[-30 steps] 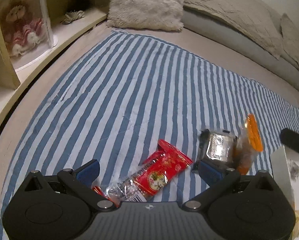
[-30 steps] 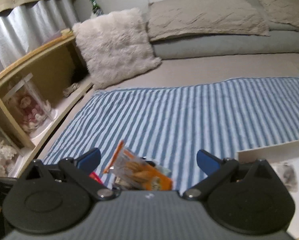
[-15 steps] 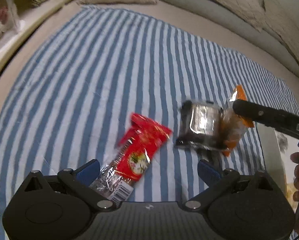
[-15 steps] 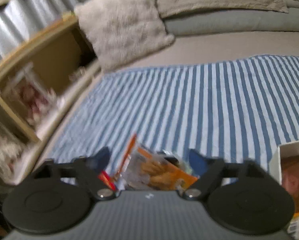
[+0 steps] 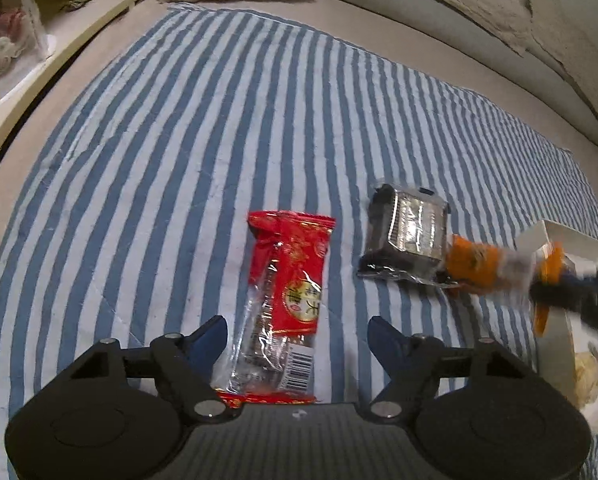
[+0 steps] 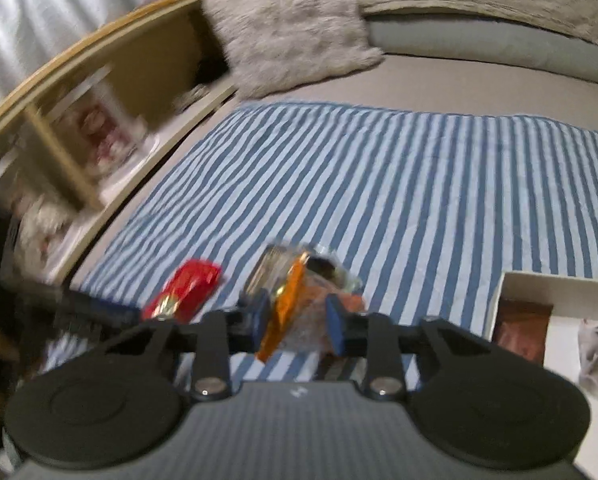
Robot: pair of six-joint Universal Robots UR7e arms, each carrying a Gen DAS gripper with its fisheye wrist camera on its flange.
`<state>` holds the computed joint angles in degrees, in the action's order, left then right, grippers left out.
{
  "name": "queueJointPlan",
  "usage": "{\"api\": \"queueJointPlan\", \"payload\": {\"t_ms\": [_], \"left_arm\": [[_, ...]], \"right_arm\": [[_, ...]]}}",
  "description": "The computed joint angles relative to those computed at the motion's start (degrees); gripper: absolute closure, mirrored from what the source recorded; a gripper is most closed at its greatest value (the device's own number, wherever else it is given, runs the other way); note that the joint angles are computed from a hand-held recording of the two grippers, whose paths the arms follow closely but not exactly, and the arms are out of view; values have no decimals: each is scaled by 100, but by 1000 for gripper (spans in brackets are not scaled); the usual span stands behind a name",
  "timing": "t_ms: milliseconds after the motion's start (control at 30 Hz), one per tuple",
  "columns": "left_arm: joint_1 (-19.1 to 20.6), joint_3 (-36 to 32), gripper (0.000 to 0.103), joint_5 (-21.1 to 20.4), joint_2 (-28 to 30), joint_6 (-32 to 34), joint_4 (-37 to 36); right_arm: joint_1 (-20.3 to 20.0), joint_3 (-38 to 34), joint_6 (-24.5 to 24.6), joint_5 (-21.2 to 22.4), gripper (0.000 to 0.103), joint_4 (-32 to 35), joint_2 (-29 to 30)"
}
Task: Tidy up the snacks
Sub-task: 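Grasp red wrapper with left gripper while right gripper grasps orange cookie bag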
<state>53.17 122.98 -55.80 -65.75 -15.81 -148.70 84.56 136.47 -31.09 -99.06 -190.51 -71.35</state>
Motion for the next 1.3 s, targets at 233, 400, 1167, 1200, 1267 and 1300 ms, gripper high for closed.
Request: {"api": "queueJointPlan", "payload": {"t_ms": [233, 400, 1167, 1200, 1267, 1300], "left_arm": [[-58, -32, 26, 188, 117, -30, 6], [-92, -55, 26, 227, 206, 3, 23], [-61, -190, 39, 577, 579, 282, -61], [-55, -205, 45, 628, 603, 290, -30], [-74, -226, 53, 776, 642, 294, 39], [-94, -234, 58, 832, 643, 307, 86]], "right_arm": [[130, 258, -651, -479, 77, 675, -191], [151, 230, -829, -672, 75, 1577, -444], [278, -416, 1394, -1314, 42, 1246, 669], [295, -421, 1355, -1333, 42, 1248, 690], [345, -439, 1324, -1321, 46, 1198, 787], [363, -443, 1323, -1327, 47, 1194, 792]]}}
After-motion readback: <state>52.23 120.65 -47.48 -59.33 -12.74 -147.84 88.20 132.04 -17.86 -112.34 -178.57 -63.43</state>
